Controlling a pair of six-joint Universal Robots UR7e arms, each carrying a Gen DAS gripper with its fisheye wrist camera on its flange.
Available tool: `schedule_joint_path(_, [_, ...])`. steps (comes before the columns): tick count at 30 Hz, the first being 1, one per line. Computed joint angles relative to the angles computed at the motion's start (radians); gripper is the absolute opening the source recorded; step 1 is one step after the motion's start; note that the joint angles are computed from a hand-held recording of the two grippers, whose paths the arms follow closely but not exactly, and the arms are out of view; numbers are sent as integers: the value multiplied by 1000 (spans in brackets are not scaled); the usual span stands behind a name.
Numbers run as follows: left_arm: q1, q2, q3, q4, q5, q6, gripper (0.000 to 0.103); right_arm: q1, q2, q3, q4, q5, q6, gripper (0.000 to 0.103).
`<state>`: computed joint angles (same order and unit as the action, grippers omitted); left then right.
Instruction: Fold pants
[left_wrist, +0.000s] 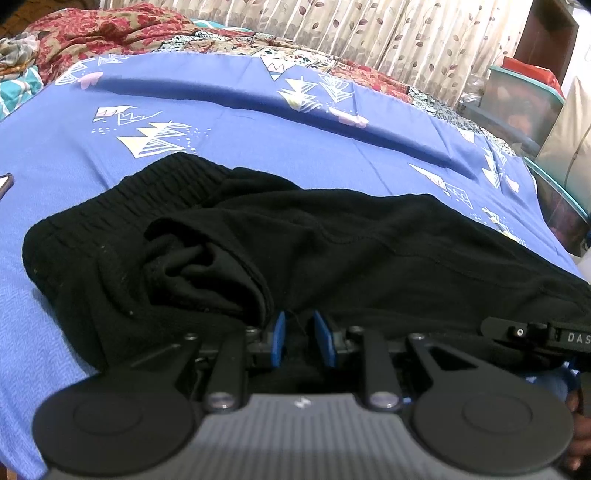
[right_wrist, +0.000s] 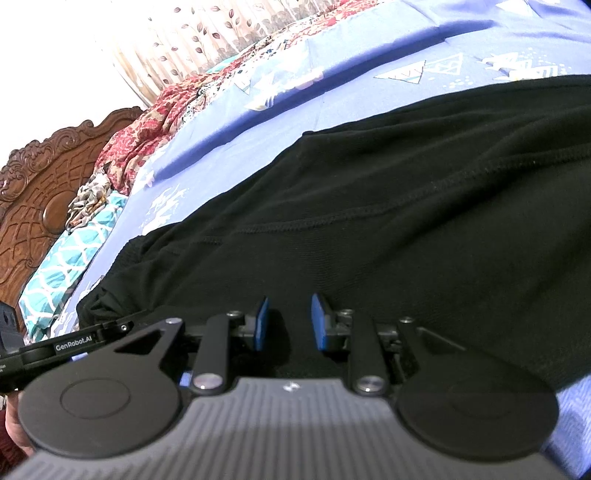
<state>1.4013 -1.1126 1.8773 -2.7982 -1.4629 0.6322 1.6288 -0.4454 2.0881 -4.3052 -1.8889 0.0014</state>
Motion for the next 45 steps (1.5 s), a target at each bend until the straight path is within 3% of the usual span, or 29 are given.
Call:
schedule_joint_path(38, [-11,5,-21,35,28,22,21,-7,-3,15,-12,16,1,28])
schedule_joint_path(45, [-20,-2,-52,107,38,-9,21,10,-58,48,28,-13,31,29])
